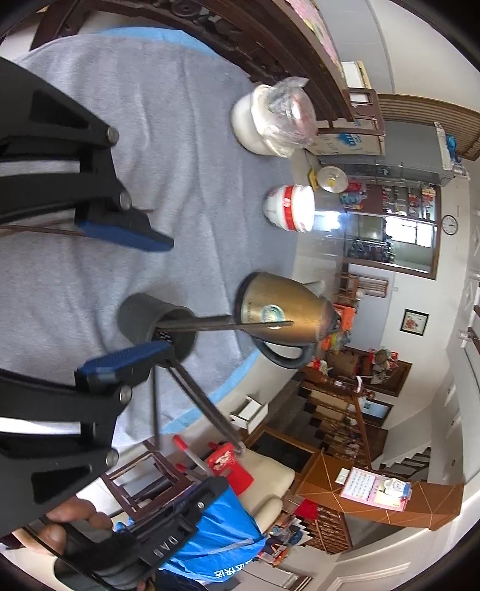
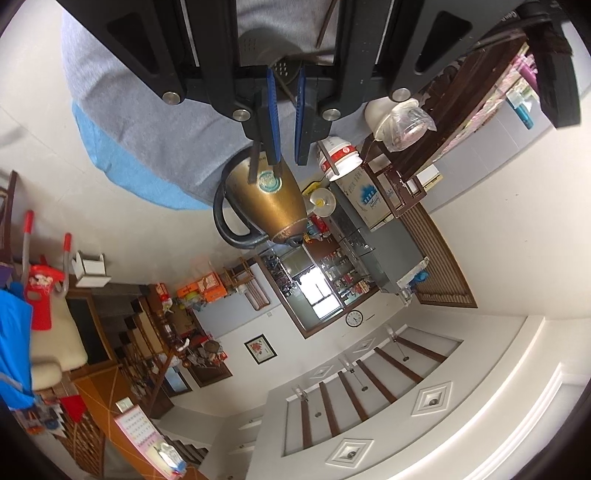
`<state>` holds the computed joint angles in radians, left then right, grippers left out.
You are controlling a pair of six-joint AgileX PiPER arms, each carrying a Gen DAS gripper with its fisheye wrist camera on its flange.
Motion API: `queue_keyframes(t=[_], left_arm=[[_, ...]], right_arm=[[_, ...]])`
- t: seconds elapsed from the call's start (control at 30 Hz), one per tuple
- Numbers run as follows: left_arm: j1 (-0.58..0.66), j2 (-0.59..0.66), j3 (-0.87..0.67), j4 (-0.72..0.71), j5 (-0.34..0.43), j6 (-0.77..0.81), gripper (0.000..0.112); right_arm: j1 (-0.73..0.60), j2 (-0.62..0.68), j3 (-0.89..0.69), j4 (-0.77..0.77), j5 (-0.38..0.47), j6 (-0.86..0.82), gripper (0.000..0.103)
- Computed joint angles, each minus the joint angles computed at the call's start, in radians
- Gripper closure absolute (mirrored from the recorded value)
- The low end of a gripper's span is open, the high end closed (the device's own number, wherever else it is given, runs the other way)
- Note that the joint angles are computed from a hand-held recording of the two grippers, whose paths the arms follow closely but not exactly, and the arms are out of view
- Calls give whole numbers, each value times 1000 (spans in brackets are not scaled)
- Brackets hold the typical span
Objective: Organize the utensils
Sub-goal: 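Open the left gripper over the cup while the right gripper releases its chopstick, then move both grippers to the last two chopsticks and close the right gripper on one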
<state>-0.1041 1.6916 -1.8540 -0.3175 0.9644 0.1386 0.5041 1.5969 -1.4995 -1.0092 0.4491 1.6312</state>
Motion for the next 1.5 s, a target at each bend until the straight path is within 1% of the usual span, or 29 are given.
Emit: queue_keyframes(t=[0.13, 0.17, 0.27, 0.37, 0.53, 0.6, 0.67, 0.73, 0.8, 0.87, 0.93, 1.03, 1.1, 1.13, 1.23, 1.37, 1.5], left_arm=[[22, -63, 115, -6, 3, 1, 50], [27, -79, 146, -5, 7, -4, 49], [30, -113, 202, 25, 20, -17, 49], [12, -179, 288, 104, -4, -47, 48], [-4, -275, 415, 206, -34, -75, 42], [3, -289, 442, 234, -13, -85, 41], [18, -296, 466, 248, 2, -86, 41], [51, -309, 506, 248, 6, -77, 41], [91, -317, 544, 246, 11, -64, 41], [128, -315, 573, 234, 9, -44, 41], [171, -305, 599, 210, 11, -14, 41], [228, -281, 623, 164, 8, 37, 41], [254, -256, 626, 137, 2, 68, 41], [268, -237, 623, 119, 0, 87, 41], [289, -198, 611, 84, -10, 125, 41], [280, -153, 591, 90, -36, 137, 41], [271, -115, 566, 99, -49, 141, 41]], right_arm=[[18, -64, 104, -62, 1, 110, 92], [25, -79, 133, -72, 5, 134, 92], [39, -109, 187, -52, 10, 147, 91], [66, -132, 236, -22, 19, 137, 91], [99, -157, 308, 101, 6, 61, 91], [107, -155, 329, 196, -5, -4, 83], [125, -146, 347, 250, -16, -25, 78], [148, -126, 351, 305, -15, -55, 77], [163, -103, 353, 381, -21, -127, 77], [174, -72, 342, 480, -23, -210, 77], [183, -42, 325, 538, -27, -261, 77], [194, 30, 262, 629, -9, -352, 77], [198, 80, 220, 677, -2, -397, 70], [200, 102, 204, 697, 1, -415, 69], [212, 166, 155, 693, 0, -421, 68], [202, 247, 57, 747, 4, -517, 68], [179, 350, -114, 843, 76, -652, 68]])
